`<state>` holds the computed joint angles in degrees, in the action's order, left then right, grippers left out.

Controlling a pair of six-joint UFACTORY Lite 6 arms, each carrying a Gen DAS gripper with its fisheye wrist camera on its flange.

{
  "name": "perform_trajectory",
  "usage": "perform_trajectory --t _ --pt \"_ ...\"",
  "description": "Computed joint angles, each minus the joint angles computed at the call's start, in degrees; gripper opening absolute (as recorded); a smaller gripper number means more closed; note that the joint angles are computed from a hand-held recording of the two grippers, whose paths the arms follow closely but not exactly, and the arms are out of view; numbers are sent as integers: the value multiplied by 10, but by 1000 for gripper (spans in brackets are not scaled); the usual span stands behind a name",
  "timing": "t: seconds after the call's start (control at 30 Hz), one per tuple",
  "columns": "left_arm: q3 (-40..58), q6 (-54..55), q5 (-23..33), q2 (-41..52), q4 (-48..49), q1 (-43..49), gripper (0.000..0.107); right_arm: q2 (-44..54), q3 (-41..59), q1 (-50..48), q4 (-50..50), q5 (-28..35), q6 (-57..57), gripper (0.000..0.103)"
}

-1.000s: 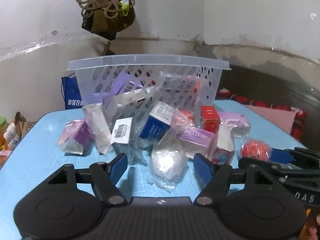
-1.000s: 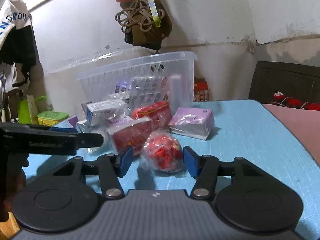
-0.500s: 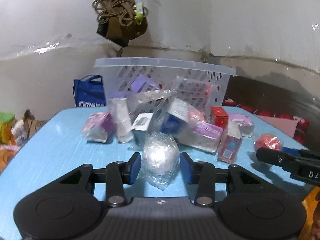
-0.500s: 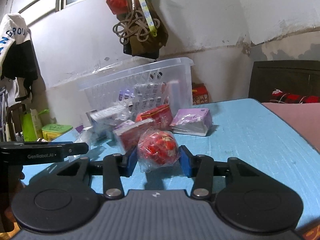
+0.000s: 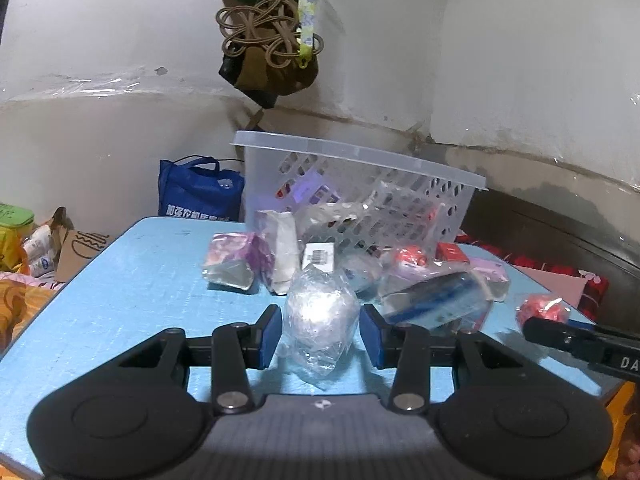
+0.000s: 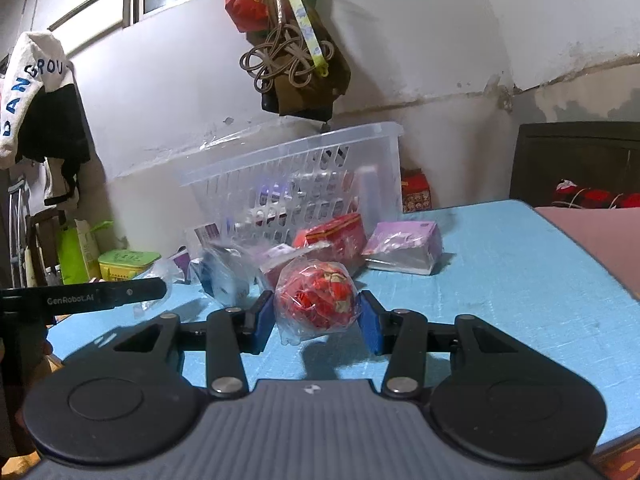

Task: Organize objects
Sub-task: 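Grasp the clear plastic bag with the left gripper while the right grasps the red-wrapped ball, then lift both held items over the white basket and release them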

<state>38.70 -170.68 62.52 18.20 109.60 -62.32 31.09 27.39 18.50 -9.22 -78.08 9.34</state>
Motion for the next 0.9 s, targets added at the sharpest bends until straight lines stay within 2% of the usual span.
perform_trajectory --t 0.27,0.53,0.73,0.9 --pt "-28 -17 15 -18 -4 -7 47 -20 -18 -14 4 1 -3 48" --pt "-42 5 27 -52 -4 -6 47 -68 -13 -32 -17 33 -2 48" --pt "-37 78 18 -117 18 27 47 -120 20 -39 -42 83 -7 48" --pt "16 148 -40 -153 76 107 47 -123 129 -44 -80 165 22 48"
